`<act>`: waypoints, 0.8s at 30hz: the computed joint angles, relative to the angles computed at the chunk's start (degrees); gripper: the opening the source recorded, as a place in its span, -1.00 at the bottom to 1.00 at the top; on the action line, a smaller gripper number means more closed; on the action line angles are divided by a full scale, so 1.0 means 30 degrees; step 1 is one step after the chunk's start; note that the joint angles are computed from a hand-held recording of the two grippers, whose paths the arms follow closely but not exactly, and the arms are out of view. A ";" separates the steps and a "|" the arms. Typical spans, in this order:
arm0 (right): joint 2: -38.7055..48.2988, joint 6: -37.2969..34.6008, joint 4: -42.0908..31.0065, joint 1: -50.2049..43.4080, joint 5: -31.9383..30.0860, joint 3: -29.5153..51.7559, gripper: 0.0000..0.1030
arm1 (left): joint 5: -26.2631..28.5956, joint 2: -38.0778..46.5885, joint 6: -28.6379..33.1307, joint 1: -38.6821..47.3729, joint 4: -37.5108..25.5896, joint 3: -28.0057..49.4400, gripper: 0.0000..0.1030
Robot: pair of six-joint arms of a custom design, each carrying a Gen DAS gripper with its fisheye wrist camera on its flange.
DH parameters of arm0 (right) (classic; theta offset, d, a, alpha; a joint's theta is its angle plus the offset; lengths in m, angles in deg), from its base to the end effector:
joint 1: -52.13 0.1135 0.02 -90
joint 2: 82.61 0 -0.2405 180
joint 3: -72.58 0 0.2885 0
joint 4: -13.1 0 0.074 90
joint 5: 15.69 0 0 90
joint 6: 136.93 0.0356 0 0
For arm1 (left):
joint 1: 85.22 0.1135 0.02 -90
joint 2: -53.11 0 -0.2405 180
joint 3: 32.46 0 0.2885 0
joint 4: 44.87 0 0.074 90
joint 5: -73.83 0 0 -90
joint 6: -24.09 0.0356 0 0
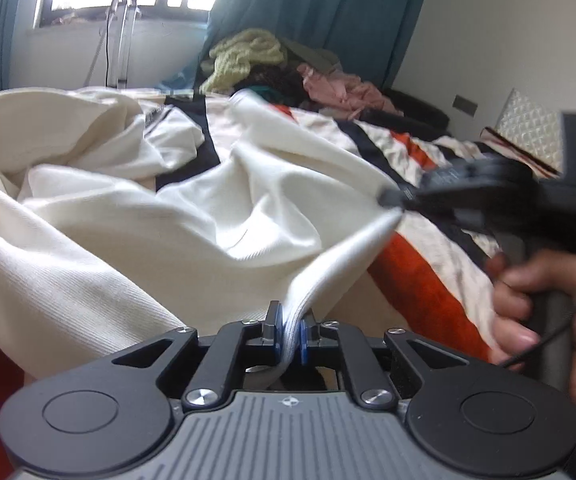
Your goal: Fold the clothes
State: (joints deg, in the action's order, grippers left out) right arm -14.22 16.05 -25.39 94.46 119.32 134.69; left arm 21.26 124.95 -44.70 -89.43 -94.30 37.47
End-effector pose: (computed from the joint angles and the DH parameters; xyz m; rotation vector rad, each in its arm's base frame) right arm 0.2303 0.1757 0.2357 0.7210 1.9683 0.1649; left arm 0.2949 -0.0434 0.2525 0.7759 2.1927 -0.6541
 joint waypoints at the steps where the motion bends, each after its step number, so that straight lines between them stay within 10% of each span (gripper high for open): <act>1: -0.0588 0.1222 -0.0774 -0.0110 -0.0938 -0.0384 -0.87 | -0.0140 0.0149 0.0130 -0.0019 -0.0314 0.0151 -0.83; 10: -0.3252 0.2438 -0.2079 0.0503 -0.1891 -0.1209 -0.79 | -0.0473 0.0025 0.0875 0.0070 -0.0859 0.0062 -0.83; 15: -0.1489 -0.1958 -0.1860 -0.0062 -0.1088 0.0767 0.23 | -0.0575 -0.0189 0.0884 0.0065 -0.1058 -0.0124 -0.82; 24: 0.3187 -0.9636 0.2845 -0.3968 -0.6144 0.3533 0.20 | -0.1099 -0.0174 0.0879 -0.0313 -0.0676 -0.0330 -0.81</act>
State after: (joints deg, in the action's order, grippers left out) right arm -4.66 -12.86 -16.85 82.55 100.89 145.29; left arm 17.96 124.43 -42.07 -90.37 -96.33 36.48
